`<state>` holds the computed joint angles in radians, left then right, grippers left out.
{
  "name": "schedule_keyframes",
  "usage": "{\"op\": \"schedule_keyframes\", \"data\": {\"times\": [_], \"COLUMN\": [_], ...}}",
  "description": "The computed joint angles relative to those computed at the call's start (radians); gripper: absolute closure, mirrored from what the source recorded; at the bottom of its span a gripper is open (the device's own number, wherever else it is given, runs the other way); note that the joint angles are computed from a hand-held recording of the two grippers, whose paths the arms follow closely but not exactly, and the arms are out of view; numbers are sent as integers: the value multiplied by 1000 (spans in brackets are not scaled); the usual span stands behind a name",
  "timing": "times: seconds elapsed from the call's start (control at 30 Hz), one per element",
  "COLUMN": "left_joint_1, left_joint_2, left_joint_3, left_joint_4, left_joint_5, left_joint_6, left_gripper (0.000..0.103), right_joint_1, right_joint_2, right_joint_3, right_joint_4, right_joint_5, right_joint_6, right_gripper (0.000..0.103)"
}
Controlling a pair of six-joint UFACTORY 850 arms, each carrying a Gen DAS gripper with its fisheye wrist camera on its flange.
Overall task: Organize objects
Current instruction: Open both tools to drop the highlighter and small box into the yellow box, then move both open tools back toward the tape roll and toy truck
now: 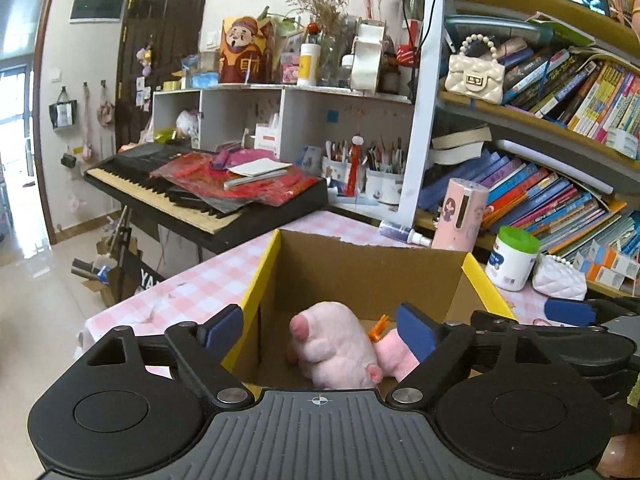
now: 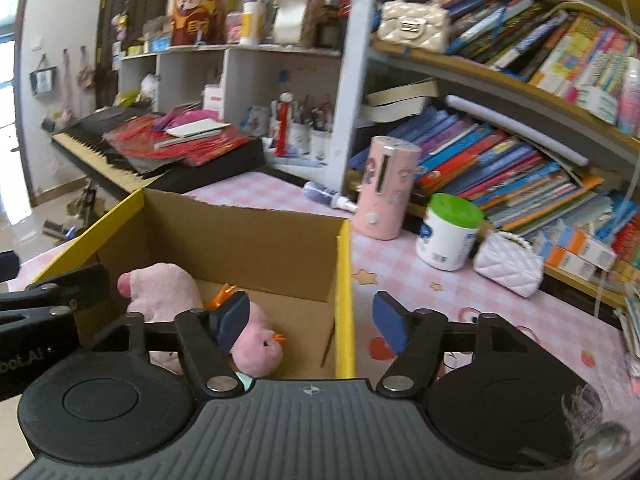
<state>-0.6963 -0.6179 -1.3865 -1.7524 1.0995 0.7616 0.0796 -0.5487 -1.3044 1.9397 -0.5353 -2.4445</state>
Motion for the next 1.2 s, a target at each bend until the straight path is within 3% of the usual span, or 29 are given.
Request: {"op": "schedule_keyframes", "data": {"times": [0.1,0.4,1.2], "left_joint_1": [-13,-54,-164], "left_joint_2": [6,33,103], "left_joint_3": [9,59,177], "left_joint_4": [-6,-45,-242], "left_joint_5": [5,12,-42], "left_joint_6": [-5,-11,28], "left_gripper": [14,8,8], "right_joint_1": [-3,-9,-61], "right_joint_2": [24,99,288], "right_joint_3": [38,160,446], "right_joint_4": [75,248,245], "right_joint_5": [15,56,104], "right_joint_6": [-58,-218,-265], "right_gripper": [23,9,4]}}
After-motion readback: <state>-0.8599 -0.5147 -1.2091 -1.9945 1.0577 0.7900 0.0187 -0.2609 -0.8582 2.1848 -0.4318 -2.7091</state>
